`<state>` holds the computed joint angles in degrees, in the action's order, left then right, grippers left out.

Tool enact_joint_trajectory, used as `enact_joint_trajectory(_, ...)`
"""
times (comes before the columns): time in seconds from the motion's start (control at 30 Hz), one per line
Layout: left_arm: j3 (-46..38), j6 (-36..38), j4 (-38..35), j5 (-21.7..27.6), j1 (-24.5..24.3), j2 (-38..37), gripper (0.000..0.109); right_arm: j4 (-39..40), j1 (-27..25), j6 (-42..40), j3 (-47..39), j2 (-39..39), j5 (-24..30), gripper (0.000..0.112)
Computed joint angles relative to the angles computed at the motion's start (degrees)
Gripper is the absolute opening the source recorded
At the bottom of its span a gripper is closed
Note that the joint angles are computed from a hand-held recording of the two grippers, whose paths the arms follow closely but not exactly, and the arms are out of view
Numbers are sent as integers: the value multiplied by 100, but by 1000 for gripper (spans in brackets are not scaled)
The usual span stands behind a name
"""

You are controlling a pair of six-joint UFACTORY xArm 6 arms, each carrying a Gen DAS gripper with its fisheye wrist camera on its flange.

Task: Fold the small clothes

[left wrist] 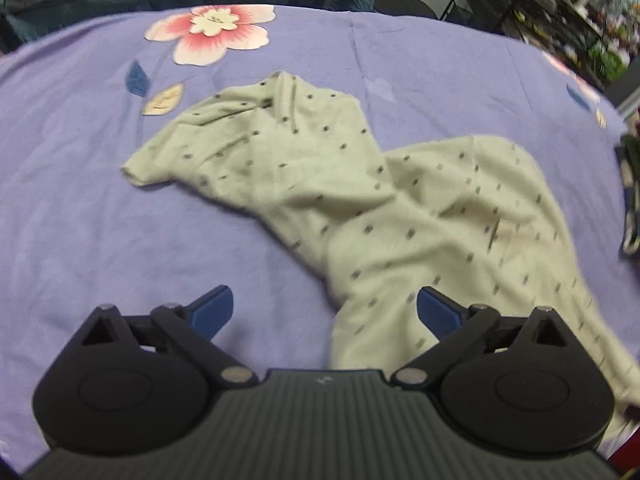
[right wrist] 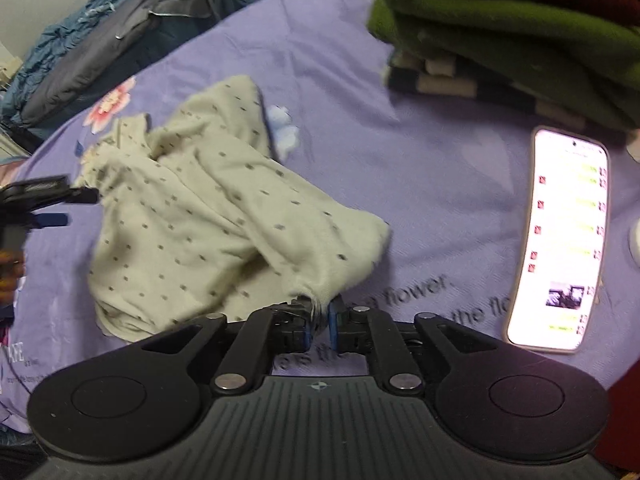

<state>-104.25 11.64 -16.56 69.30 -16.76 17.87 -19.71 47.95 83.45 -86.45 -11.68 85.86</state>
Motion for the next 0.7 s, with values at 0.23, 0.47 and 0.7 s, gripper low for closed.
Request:
enact_joint_trajectory(0.23, -210, -163, -620, 302, -165, 395, 12, -59, 24, -241, -184, 122, 61, 31)
enact_joint_trajectory(0.47, 1574, 841, -892, -57, 670, -1409, 9, 56, -103, -620, -148, 112, -127, 34)
enact_joint_trajectory(0.7, 2814, 657, -15, 855, 2246, -2857, 9, 182, -360, -1587, -435, 444, -499, 38)
